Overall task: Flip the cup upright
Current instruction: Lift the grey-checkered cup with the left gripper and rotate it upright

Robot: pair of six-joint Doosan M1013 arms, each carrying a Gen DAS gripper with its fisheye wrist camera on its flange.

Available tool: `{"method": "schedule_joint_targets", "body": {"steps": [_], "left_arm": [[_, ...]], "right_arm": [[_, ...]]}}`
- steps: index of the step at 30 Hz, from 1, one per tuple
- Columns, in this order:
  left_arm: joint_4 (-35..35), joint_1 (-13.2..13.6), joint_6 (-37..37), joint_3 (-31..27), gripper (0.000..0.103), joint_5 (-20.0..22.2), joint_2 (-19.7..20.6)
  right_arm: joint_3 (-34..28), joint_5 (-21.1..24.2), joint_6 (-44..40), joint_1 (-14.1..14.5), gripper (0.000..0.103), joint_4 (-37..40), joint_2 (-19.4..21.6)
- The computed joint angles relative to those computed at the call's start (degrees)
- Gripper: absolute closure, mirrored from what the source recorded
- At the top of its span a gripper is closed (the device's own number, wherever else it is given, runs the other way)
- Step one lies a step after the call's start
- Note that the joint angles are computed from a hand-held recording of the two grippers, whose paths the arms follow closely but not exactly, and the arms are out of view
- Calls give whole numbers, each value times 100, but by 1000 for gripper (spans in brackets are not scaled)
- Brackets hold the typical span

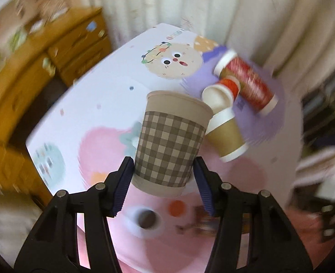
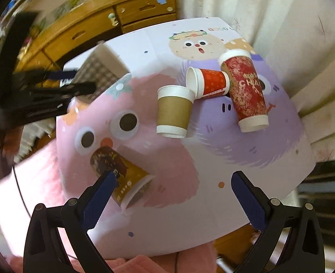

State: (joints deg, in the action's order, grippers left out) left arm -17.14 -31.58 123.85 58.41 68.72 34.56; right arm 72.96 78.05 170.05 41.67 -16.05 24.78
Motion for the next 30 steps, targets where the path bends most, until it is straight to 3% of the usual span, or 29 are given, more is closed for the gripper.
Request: {"method": "schedule_joint_targets", "body": {"steps": [3,6,9,11,15,20,24,30], "left_arm": [[-261,83,-926,-32,52,427,-60],[-188,64,-1568,310,52,268,-336],[-195,25,-2040,777,52,57,-671],[-212,-38,-2380,1028,52,61,-828],[-162,-262,-3100,1466,52,165,-1079],[31,-689,-4373,1891,51,76,-1248],[-42,-990,-5297,2154,51,-142,-1297],[-209,-1323,-6218,2411,51,-583,-1230]], "right_arm": [[559,-837,759,-115,0,229,-382],[1164,-1717,1566,-252,0,666,-759],[1990,-3008,2451,-363,0,1075,-1232],[2239,-3262,2596,-386,0,1199,-1375],[2604,-3386,2075,-477,0,1598,-1618],[3042,-3424,572,-776,0,2519,-1976],[3277,-3081,-736,-1081,0,3108,-2233],[3517,-2496,-1961,-1476,0,3495,-2466]]}}
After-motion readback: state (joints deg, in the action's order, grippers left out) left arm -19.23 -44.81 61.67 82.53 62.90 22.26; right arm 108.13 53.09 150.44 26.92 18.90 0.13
